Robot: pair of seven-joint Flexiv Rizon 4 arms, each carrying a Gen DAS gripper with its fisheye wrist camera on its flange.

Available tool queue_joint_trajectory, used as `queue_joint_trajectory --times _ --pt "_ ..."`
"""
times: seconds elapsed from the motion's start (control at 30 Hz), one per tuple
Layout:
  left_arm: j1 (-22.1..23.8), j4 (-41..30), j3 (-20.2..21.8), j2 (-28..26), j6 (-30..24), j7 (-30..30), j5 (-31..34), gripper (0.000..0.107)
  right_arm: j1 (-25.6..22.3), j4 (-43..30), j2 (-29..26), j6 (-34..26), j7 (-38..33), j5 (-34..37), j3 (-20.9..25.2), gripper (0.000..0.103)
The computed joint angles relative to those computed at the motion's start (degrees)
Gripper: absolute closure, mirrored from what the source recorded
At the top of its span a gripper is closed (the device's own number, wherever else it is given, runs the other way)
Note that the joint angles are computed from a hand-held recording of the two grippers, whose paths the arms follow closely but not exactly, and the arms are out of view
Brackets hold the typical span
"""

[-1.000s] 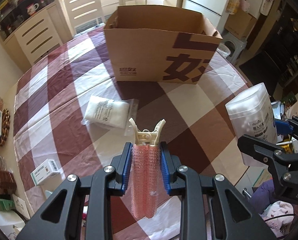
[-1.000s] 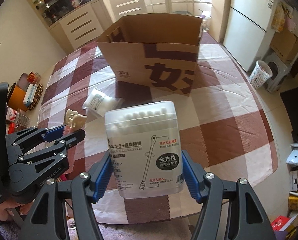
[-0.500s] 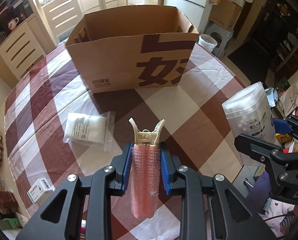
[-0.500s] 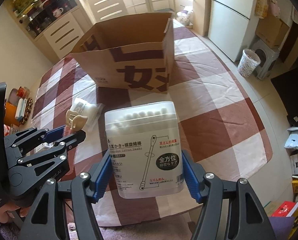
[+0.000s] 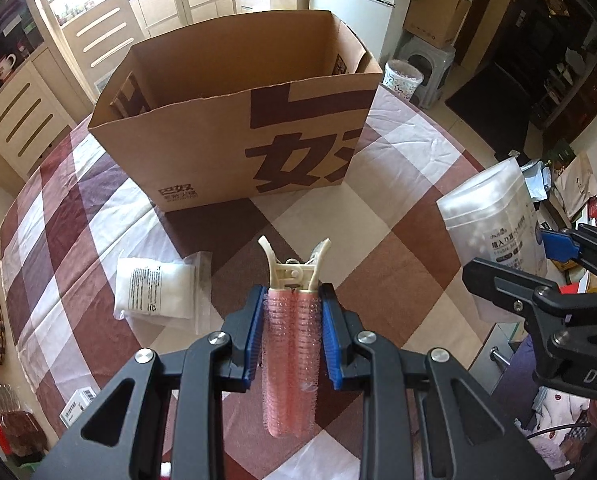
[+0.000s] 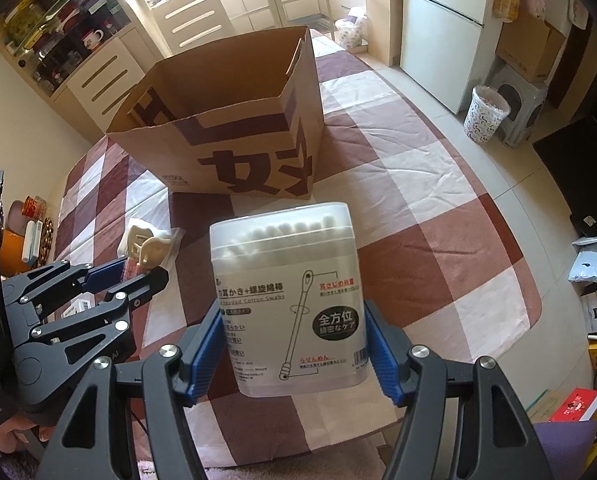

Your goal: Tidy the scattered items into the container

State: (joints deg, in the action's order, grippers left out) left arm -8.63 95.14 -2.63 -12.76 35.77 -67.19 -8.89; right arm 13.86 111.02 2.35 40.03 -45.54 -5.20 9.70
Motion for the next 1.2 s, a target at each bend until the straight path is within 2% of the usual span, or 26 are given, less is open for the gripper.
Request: queue_joint_trajectory --times 0.63,0.8,1.0,1.2 --pt "1.91 -10.15 -0.02 -6.57 -2.44 -0.41 -1.42 0.079 0.18 -10.32 -8.63 1.02 -5.29 -0.38 -1.42 0.037" --pt "2.96 -14.33 -0.44 -8.20 -3.76 -0.36 -3.79 0.079 -0.37 -13.72 -10.27 2.03 -7.26 2.57 -1.55 0.037" --pt "3.98 -22.94 -1.37 -12.34 -5.76 -0.04 -6.31 0.079 -0.43 -18.99 -13.12 2.05 -8.81 1.74 -2.23 0.037" --pt "4.25 -36.44 -2.07 -20.11 -11.51 -1.37 -7.14 0.079 -0.57 -25.40 -17.38 1.58 -9.97 -0.28 -3.32 0.037"
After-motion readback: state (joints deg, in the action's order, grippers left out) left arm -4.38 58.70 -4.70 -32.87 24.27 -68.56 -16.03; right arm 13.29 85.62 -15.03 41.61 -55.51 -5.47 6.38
